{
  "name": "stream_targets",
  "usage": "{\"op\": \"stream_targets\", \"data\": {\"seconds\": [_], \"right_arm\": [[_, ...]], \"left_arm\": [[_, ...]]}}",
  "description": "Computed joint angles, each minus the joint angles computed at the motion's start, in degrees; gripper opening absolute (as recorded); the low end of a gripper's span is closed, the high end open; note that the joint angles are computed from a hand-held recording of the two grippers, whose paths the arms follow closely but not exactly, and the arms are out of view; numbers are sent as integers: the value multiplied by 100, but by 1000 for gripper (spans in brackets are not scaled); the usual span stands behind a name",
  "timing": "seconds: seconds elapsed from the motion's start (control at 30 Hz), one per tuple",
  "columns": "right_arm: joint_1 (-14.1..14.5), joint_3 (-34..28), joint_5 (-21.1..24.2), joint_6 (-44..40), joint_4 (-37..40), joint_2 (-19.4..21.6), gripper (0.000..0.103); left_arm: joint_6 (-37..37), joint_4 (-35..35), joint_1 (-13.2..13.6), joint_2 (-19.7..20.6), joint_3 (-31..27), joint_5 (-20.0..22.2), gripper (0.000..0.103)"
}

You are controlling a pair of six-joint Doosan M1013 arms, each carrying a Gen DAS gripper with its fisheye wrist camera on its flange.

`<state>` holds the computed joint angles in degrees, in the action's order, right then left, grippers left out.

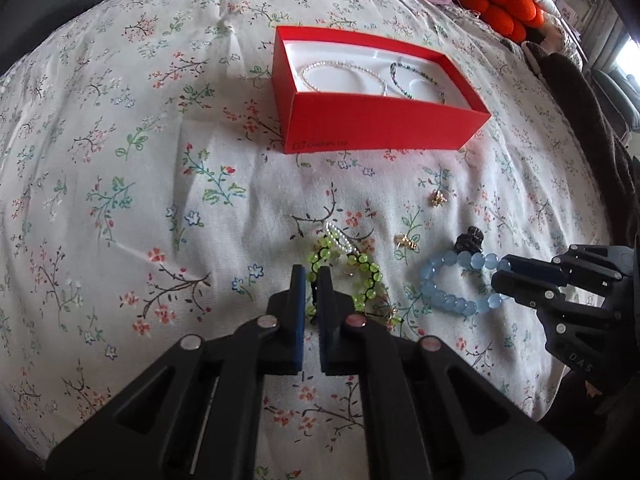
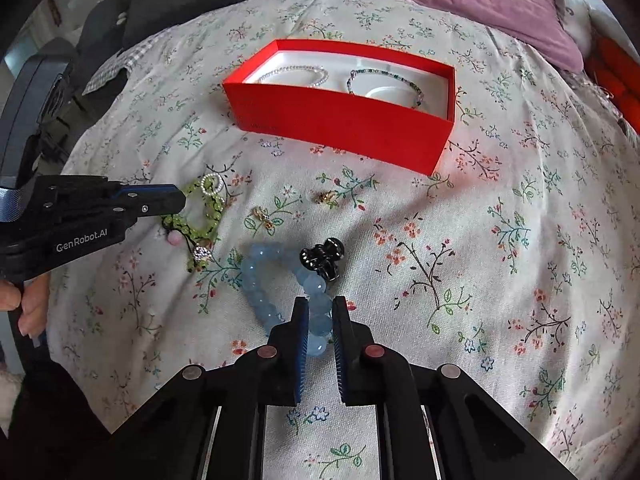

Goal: Organize jewelry
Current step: 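Lift both bracelets and lower them into the red box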

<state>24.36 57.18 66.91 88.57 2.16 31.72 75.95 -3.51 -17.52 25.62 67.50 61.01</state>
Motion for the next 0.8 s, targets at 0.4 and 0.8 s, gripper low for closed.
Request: {"op": "stream_targets", "data": {"seconds": [0.4, 0.8], "right_arm": [[-72, -80, -345, -83, 519, -187, 12], [-188, -221, -543, 7, 949, -230, 12]], "left_arm": [[97, -415, 54, -311, 105, -517, 6], [75, -607, 0, -484, 92, -892, 6]]}}
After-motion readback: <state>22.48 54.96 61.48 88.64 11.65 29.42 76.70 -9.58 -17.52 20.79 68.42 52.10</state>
